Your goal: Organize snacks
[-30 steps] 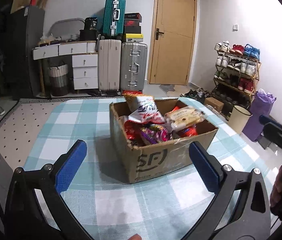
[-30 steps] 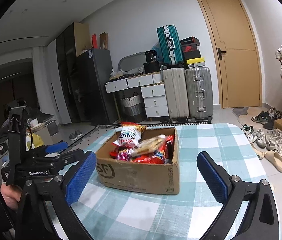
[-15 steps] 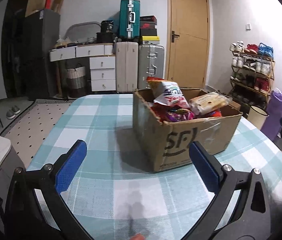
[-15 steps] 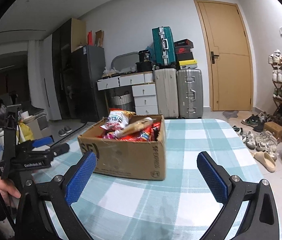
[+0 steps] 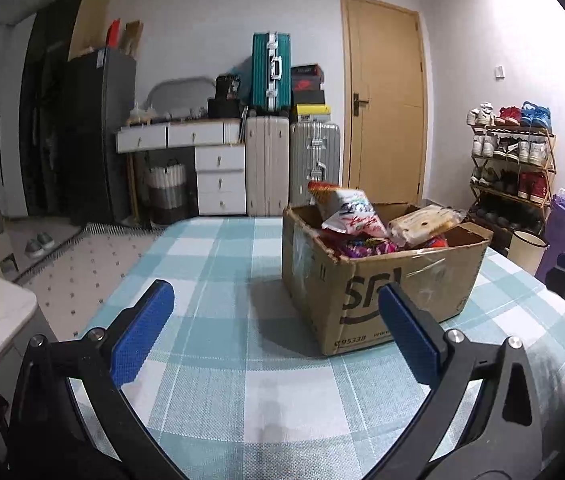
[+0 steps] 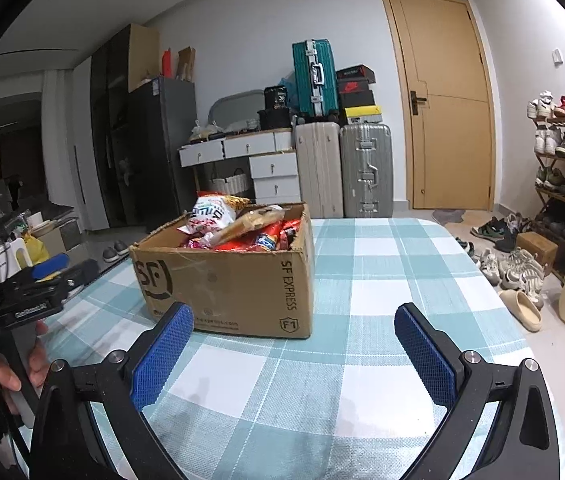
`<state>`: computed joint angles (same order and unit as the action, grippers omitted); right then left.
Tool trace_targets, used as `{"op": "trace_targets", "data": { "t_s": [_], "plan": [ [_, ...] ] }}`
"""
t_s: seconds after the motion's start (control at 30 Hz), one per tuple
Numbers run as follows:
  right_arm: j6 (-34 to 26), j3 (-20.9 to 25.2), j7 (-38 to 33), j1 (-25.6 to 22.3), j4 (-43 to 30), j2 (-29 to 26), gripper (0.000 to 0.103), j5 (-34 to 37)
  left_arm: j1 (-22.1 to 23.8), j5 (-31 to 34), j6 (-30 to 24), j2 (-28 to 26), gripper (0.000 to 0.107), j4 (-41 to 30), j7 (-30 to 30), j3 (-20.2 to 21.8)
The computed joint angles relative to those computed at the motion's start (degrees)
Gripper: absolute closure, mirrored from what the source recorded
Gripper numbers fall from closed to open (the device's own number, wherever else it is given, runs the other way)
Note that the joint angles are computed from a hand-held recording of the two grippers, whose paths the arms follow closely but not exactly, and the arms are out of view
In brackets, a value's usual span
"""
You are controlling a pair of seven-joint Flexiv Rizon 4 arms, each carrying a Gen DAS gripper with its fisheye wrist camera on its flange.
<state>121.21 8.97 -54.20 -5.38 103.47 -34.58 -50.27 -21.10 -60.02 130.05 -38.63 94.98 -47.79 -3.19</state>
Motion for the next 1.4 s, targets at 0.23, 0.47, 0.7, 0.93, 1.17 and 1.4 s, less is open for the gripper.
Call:
{"op": "trace_targets", "data": {
  "t_s": [0.23,0.47,0.7,0.93,1.17,1.4],
  "plan": [
    [2.9,-4.1,-9.8,6.1,3.1,1.9,0.001,10.4,-0.2,-1.5,0.2,-0.5,0.005,-0.7,0.9,-0.2],
    [3.6,-3.4,-14.9,7.1,3.9,2.2,0.001,13.9,0.0,-1.2,0.7,-0.2,0.005,-0.2,0.7,-0.6],
    [3.5,-2.7,-15.6,6.6,3.7,2.0,0.001,14.3,0.1,-1.2,0.8,-0.1,0.005,-0.1,0.7,-0.7],
    [3.4,-2.4,-15.7,6.4,3.6,1.9,0.001,14.3,0.0,-1.2,0.9,-0.2,0.005,-0.1,0.7,-0.7],
    [3.4,-2.3,-15.8,6.4,3.7,1.9,0.001,14.4,0.1,-1.1,0.9,-0.1,0.005,0.0,0.6,-0.7],
    [3.4,-2.3,-15.9,6.4,3.7,2.0,0.001,14.5,0.1,-1.1,0.9,-0.1,0.005,0.1,0.5,-0.7]
  ]
}}
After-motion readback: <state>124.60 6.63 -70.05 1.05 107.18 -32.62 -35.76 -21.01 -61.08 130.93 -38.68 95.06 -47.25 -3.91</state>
